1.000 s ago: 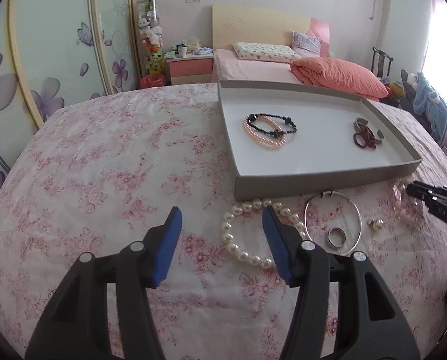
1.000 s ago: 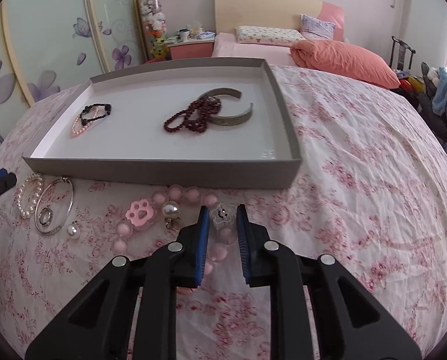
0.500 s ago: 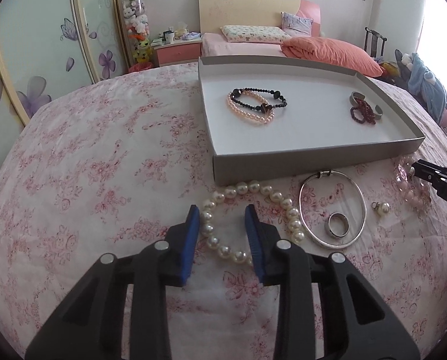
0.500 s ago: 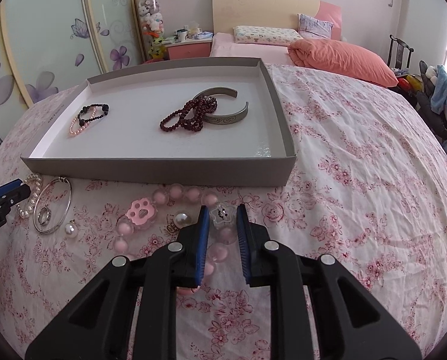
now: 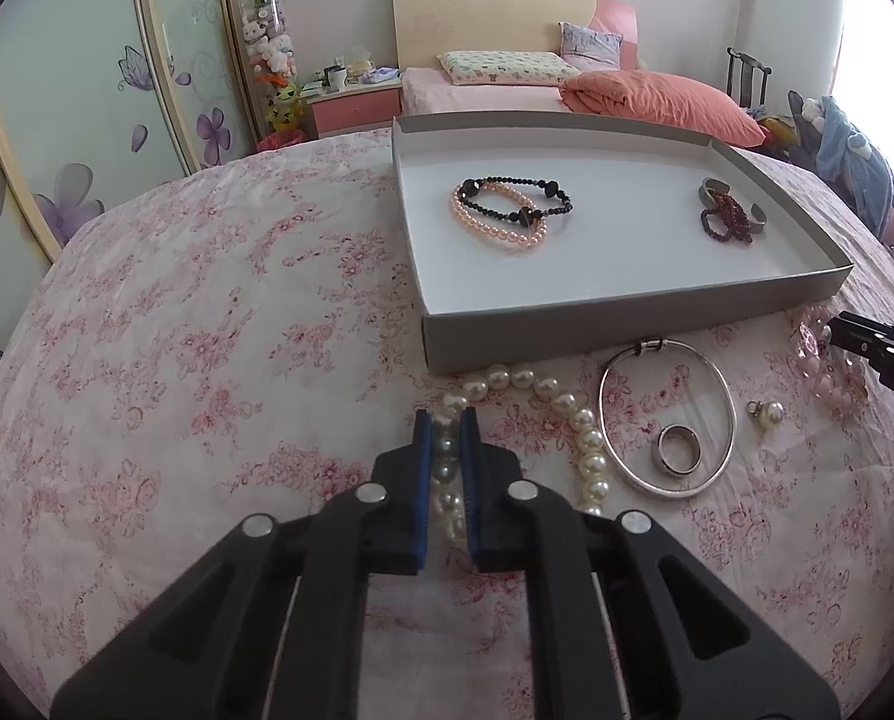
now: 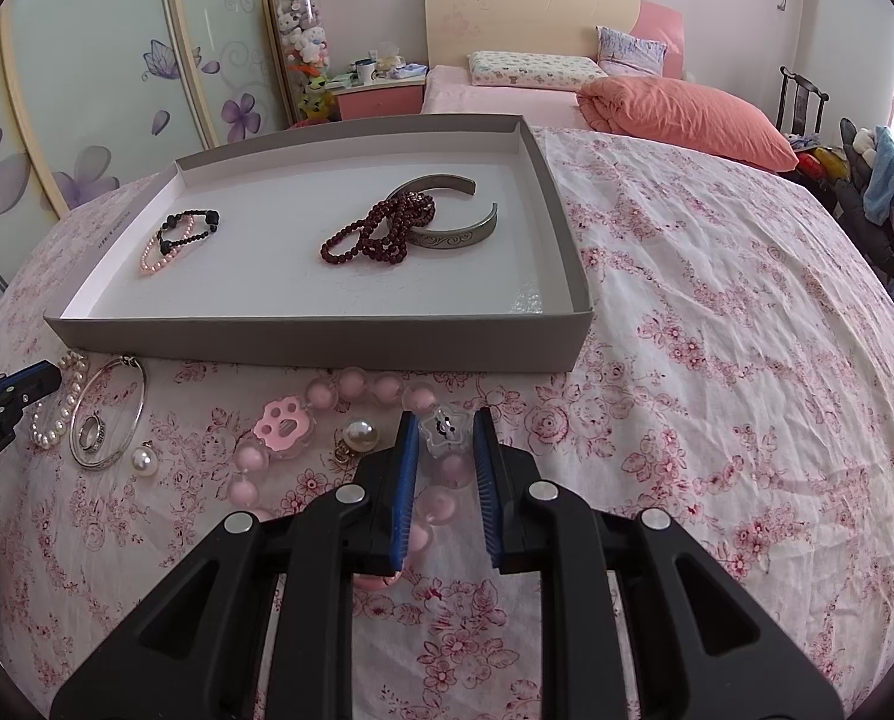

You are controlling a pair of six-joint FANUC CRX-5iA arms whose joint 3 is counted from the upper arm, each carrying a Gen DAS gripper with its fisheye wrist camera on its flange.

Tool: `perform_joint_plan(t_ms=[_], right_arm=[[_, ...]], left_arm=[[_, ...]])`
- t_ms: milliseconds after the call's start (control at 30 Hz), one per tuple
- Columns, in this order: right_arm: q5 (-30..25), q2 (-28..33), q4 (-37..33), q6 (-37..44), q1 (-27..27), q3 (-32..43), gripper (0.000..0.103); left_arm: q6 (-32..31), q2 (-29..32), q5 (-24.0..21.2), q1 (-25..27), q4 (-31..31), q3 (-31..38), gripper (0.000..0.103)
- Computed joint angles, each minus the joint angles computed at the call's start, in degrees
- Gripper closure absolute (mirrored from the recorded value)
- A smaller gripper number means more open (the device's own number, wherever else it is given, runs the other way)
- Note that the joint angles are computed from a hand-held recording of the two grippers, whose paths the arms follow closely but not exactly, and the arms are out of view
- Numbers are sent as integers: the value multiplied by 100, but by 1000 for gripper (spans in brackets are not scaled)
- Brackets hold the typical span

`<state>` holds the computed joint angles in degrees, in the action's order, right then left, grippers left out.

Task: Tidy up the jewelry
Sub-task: 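Grasp the white pearl bracelet with the left gripper while the right gripper grasps the pink bead bracelet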

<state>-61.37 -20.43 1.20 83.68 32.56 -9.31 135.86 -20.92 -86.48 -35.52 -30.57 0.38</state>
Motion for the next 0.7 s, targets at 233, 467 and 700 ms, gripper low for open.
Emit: perform_joint_plan(t_ms=[233,467,700], right_arm=[[171,-178,-113,58,-25,-63,84],[392,-447,-340,207,-4,-27,84],[467,-617,-589,400,85,13,84]], left_arm=[[103,-79,53,-107,-70,0,93],[282,-143,148,-406,-335,140,93],[351,-132,285,-623,-479,253,93]])
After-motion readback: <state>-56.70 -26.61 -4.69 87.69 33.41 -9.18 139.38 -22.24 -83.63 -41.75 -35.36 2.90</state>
